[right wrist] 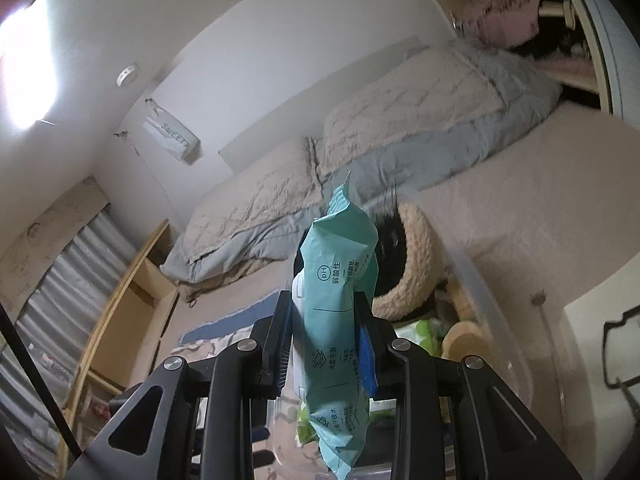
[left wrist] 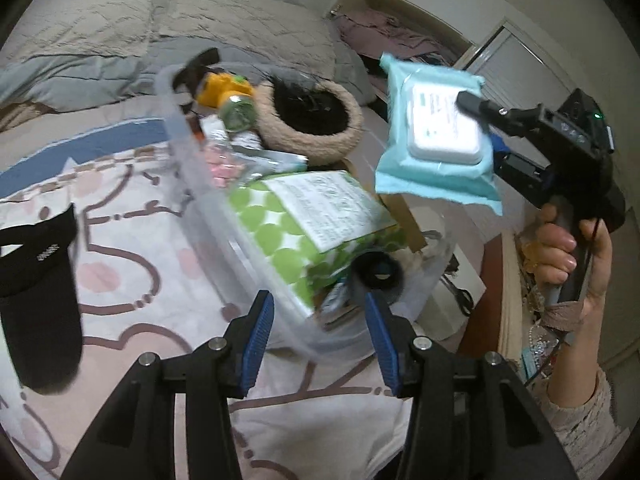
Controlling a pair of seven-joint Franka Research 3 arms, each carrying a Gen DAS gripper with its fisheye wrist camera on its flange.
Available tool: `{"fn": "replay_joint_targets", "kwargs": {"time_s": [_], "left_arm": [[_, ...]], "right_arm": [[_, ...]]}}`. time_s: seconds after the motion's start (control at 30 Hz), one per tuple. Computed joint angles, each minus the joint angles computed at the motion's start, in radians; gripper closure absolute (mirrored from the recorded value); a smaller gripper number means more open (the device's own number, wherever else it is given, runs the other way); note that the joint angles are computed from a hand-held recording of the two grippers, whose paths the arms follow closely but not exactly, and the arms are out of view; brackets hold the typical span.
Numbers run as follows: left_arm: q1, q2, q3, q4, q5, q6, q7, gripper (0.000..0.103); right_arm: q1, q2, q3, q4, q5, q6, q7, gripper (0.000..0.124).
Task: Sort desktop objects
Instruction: 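Open left gripper to drop black cylinder into bin while right tool holds wipes packet above it, then lower blue wipes packet into the bin and open right gripper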
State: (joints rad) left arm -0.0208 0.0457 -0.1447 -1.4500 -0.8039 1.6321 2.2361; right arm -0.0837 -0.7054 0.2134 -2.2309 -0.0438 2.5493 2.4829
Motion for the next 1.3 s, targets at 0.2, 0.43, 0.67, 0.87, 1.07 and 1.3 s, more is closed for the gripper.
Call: {"fn": "replay_joint_targets", "kwargs": {"time_s": [0.2,0.43,0.67,0.87,1.07,1.3], "left_arm": [[0.025,0.004,0.016,0.004,-0.005,-0.005,0.003,0.055],[0.047,0.017,0.021,0.019,-0.008,-0.028,0.014,0.055],[0.082,0.070,0.019,0.088,-0.025,-0.054,0.030,0.055],[0.114,0.125,0.001,0.148,-0.017,-0.054,-0.012,0.055],[0.132,0.140,-0.013,0.158,0.006,-0.062,-0.003,0.055],[0.140,0.134,-0.019,0.149,0.018,-0.079,0.010,0.055]], "right_arm": [[0.031,0.093,-0.015,0.034,0.024,0.025,-0.014,0.094],[0.074,0.284,-0.023,0.227,-0.081,-0.089,-0.155,0.094],[0.179,0.504,-0.098,0.485,-0.070,-0.266,-0.365,0.094],[0.239,0.667,-0.132,0.656,-0.118,-0.411,-0.405,0.094],[0.291,0.776,-0.172,0.766,-0.182,-0.467,-0.375,0.094],[0.278,0.745,-0.202,0.670,-0.047,-0.386,-0.374,0.094]]}}
